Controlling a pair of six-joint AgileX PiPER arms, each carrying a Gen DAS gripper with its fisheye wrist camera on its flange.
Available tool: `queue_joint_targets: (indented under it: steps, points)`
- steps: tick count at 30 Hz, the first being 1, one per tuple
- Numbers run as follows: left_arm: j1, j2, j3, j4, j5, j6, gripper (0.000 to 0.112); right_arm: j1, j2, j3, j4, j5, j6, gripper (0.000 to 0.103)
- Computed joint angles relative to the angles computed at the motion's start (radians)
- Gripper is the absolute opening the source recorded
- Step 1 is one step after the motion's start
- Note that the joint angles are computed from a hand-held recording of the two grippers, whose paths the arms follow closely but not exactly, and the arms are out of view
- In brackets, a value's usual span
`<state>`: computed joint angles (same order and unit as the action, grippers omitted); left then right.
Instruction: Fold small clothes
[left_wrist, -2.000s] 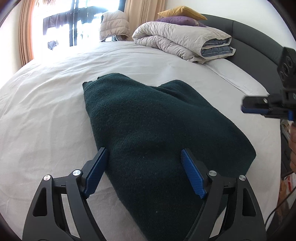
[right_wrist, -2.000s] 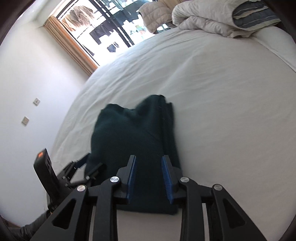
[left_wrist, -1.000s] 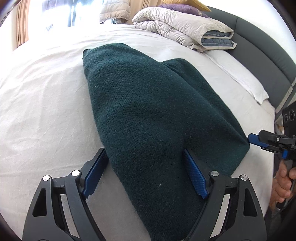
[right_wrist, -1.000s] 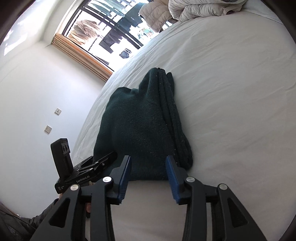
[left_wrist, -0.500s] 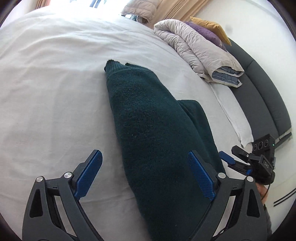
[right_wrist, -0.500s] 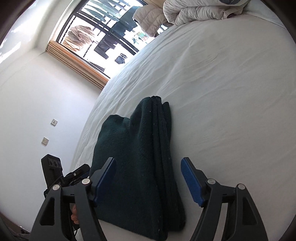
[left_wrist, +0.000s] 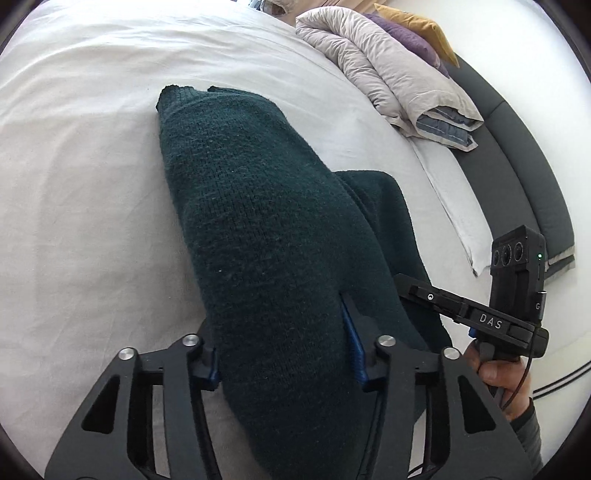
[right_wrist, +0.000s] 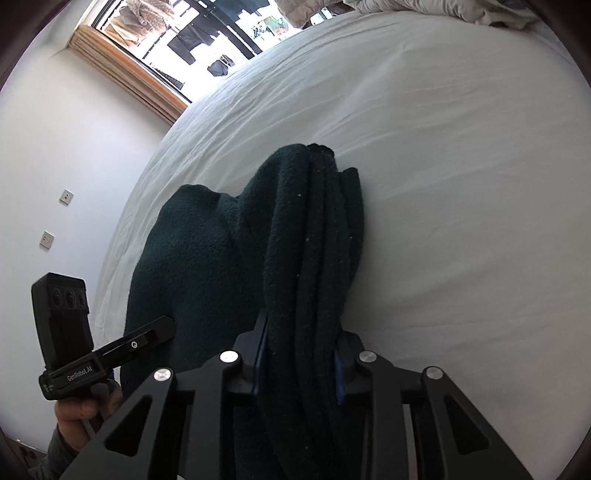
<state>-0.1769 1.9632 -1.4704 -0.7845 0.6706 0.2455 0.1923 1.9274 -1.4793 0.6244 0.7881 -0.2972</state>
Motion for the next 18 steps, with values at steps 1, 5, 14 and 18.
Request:
queue_joint_targets:
  steps: [1,5,14,18]
  points:
    - [0.009,-0.021,0.017,-0.017,0.007,0.013,0.041,0.026,-0.028,0.007,-0.027,-0.01,0.025,0.028]
    - [0.03,-0.202,0.139,0.075,-0.001,-0.012,0.04,0.166,-0.141,0.014,-0.147,-0.032,0.148,0.026]
    - [0.354,-0.633,0.395,0.221,0.224,0.115,0.042,0.429,-0.195,0.098,0.001,-0.154,0.189,0.026]
    - [0.482,-0.714,0.506,0.223,0.252,0.208,0.042,0.501,-0.149,0.179,0.111,-0.257,0.154,0.026]
